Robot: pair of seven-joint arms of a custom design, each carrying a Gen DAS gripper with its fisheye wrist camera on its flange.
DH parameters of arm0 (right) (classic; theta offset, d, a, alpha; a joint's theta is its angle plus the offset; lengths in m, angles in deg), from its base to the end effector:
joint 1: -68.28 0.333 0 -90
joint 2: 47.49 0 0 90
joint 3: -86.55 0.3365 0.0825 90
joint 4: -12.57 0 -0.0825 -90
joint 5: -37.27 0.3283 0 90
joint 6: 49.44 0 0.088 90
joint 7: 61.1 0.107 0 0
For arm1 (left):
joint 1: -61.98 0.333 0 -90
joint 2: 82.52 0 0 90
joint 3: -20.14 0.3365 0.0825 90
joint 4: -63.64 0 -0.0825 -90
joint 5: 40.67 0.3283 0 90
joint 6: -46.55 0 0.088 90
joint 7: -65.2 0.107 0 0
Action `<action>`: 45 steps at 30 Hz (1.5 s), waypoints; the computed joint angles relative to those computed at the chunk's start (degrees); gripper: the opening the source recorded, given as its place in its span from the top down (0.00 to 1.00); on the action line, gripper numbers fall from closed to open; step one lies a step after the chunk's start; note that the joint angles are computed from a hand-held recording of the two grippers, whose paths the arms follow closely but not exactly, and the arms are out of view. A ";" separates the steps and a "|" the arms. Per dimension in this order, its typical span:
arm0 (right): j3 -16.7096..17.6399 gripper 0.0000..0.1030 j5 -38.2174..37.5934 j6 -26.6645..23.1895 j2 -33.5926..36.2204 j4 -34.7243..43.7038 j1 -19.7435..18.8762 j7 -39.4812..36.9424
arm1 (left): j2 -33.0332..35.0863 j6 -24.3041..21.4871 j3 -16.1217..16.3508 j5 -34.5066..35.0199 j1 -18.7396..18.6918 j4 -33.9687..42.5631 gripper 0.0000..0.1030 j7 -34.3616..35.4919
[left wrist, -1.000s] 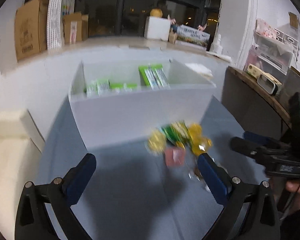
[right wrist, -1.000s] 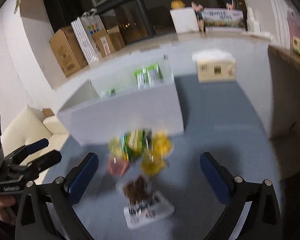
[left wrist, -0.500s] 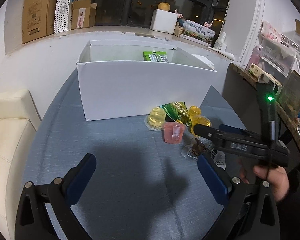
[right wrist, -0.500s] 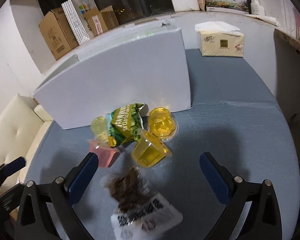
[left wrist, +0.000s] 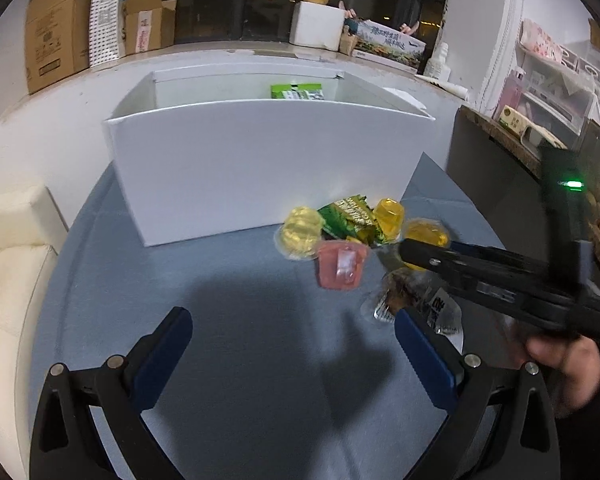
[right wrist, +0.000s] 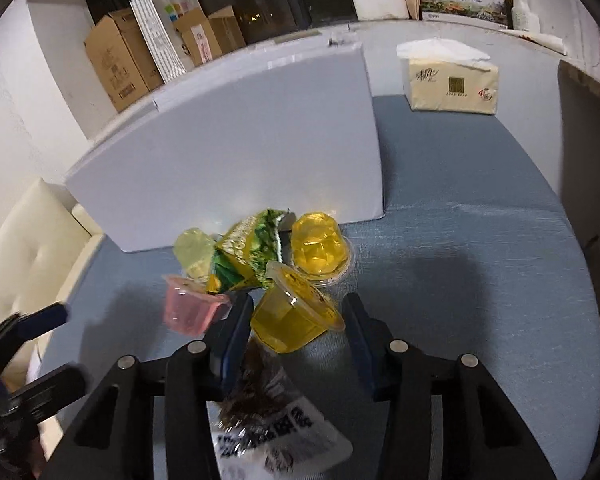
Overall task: Organize snacks
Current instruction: 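Grasp a yellow jelly cup with the right gripper while the left gripper grasps a pink cup, then carry both jelly cups into the white box and open both grippers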
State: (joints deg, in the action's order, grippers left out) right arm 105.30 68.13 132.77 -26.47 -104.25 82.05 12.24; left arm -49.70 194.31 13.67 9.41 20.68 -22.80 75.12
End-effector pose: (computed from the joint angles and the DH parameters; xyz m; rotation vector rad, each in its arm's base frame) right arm 0.5468 0.2669 0.4107 -1.8646 1.4581 -0.2662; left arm 0.4766 -0.5175 0.4278 -1.8126 1.8828 -0.8693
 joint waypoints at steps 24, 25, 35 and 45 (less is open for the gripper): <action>43.07 0.51 -3.42 12.55 -4.03 -16.48 -42.25 2.20 | 20.92 -9.54 2.73 -20.02 -2.26 33.07 0.49 21.88; 42.97 0.51 -4.21 12.55 -4.04 -16.53 -42.22 2.77 | 19.43 -7.95 3.09 -19.34 -2.28 30.40 0.49 20.84; 40.21 0.51 -12.36 11.14 -3.64 -12.37 -39.25 7.93 | 1.64 5.52 7.33 -3.65 -3.69 5.90 0.50 3.46; 6.77 0.51 -17.97 -1.36 0.76 14.57 -6.25 10.38 | 2.11 1.68 3.60 -0.46 4.68 15.93 0.50 9.33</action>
